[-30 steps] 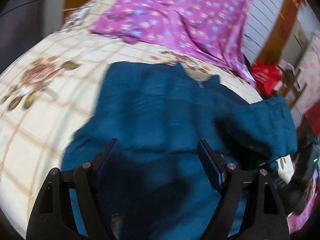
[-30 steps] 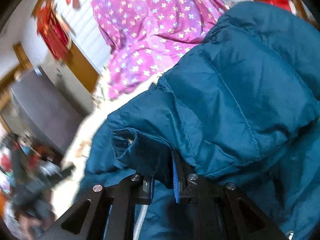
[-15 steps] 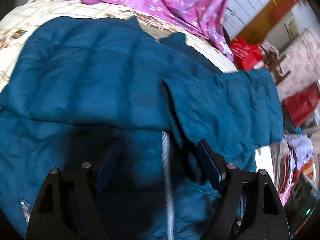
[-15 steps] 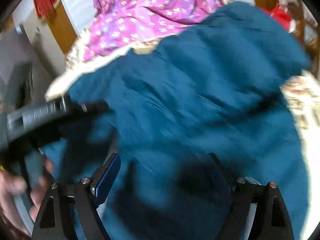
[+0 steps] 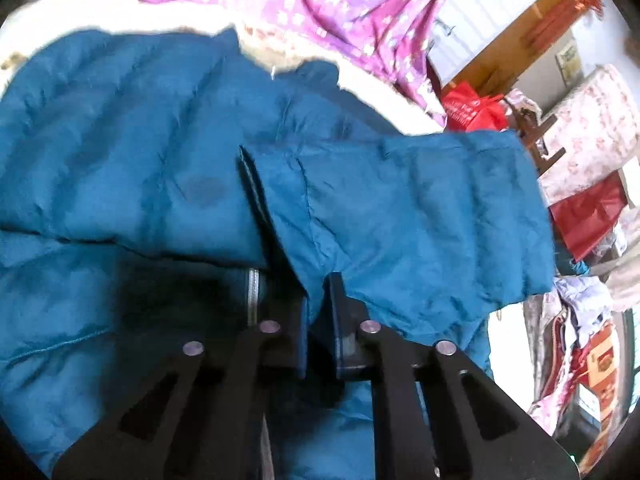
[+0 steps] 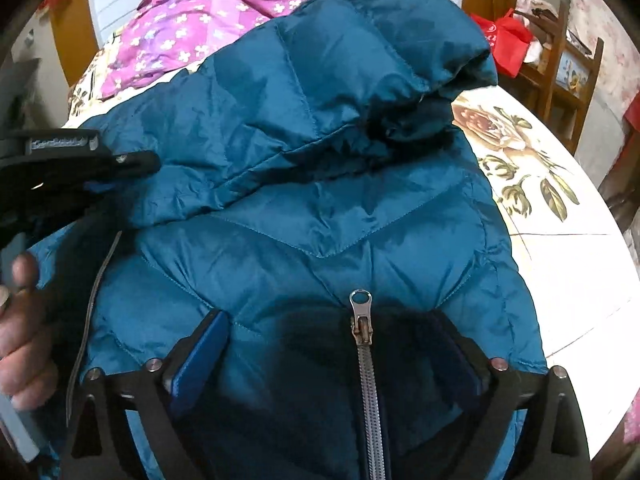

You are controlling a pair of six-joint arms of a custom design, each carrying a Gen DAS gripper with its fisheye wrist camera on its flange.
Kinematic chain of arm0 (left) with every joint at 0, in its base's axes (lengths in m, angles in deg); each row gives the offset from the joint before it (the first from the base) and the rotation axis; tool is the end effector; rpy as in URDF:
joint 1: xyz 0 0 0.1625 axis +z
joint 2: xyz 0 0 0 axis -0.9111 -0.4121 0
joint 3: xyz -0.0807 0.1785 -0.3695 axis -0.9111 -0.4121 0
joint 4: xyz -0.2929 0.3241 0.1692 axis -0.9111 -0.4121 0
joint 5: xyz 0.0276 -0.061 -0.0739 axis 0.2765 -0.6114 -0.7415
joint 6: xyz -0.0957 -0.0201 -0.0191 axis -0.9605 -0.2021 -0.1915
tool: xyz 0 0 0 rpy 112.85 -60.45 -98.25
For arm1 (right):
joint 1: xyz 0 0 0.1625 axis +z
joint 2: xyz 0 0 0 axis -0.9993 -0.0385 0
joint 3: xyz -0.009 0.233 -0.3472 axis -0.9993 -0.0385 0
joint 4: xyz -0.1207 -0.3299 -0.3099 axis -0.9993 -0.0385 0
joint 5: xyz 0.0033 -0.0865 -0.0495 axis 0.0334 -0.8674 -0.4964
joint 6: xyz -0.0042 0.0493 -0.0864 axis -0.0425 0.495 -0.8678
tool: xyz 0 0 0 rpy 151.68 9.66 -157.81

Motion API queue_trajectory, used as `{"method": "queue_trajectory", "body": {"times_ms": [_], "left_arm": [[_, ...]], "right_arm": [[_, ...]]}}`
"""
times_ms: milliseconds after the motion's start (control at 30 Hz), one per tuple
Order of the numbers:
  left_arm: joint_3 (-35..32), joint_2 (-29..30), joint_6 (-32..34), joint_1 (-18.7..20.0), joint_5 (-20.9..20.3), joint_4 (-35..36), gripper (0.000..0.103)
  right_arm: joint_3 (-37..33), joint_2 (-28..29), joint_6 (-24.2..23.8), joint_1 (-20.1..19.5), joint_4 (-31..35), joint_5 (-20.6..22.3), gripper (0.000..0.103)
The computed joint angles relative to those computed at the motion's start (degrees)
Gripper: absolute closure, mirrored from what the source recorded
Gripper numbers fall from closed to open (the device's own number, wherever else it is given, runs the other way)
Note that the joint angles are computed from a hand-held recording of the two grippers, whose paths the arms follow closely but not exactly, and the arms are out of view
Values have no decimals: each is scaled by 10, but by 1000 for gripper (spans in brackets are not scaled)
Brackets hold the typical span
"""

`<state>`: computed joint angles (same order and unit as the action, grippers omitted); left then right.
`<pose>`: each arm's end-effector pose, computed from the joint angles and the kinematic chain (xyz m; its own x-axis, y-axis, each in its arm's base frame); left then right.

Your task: Fold large clothes

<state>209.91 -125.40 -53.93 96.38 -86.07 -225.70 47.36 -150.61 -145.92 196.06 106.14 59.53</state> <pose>-0.3517 -0.4047 0.0618 -0.8992 0.3850 -0.2077 0.4343 0.8426 -0.3184 0.1335 -0.2488 0.2423 -0.6656 0.3714 0.6473 -0.1443 0.7870 -0.5998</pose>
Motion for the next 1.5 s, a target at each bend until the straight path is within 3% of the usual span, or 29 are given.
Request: {"method": "queue_trajectory", "body": {"times_ms": [200, 333, 467, 667, 800, 900, 1033, 1067, 1100, 1133, 1200, 1300, 1400, 1500], "left_arm": [[25, -90, 46, -16, 75, -7, 99], [18, -124, 100, 0, 139, 16, 98], [-2, -128, 116, 38, 164, 54, 99], [-1, -134, 106, 63, 194, 95, 98], [22, -147, 61, 50, 262, 74, 98], [23, -133, 76, 38, 263, 46, 98], [0, -79, 122, 31, 235, 17, 98], [-9, -60, 131, 31, 238, 17, 98], [-17, -42, 142, 32, 240, 17, 98], [-24, -31, 148, 35, 241, 19, 98], [-36, 4, 158, 41, 283, 39, 98], [-18, 33, 198, 47, 340, -8, 97], [-20, 30, 196, 59, 336, -4, 97], [-25, 33, 215, 64, 339, -2, 97]], "right_arm": [[-2, -1, 20, 6, 9, -9, 4], [-3, -3, 18, 1, 8, -10, 4], [-5, -15, 18, -10, 3, -16, 4], [-1, -61, 0, -17, -25, -23, 4], [12, -119, -20, -16, -59, -29, 9], [21, -159, -47, 3, -102, -25, 19], [39, -220, -125, 11, -190, -35, 20], [42, -233, -143, 8, -203, -43, 21], [41, -243, -157, 5, -210, -54, 31], [38, -259, -173, -11, -209, -86, 42], [9, -257, -173, -45, -165, -147, 51], [-55, -198, -235, -67, -140, -142, 52], [-106, -160, -275, -134, -85, -249, 52], [-142, -107, -307, -202, -24, -322, 52]]}}
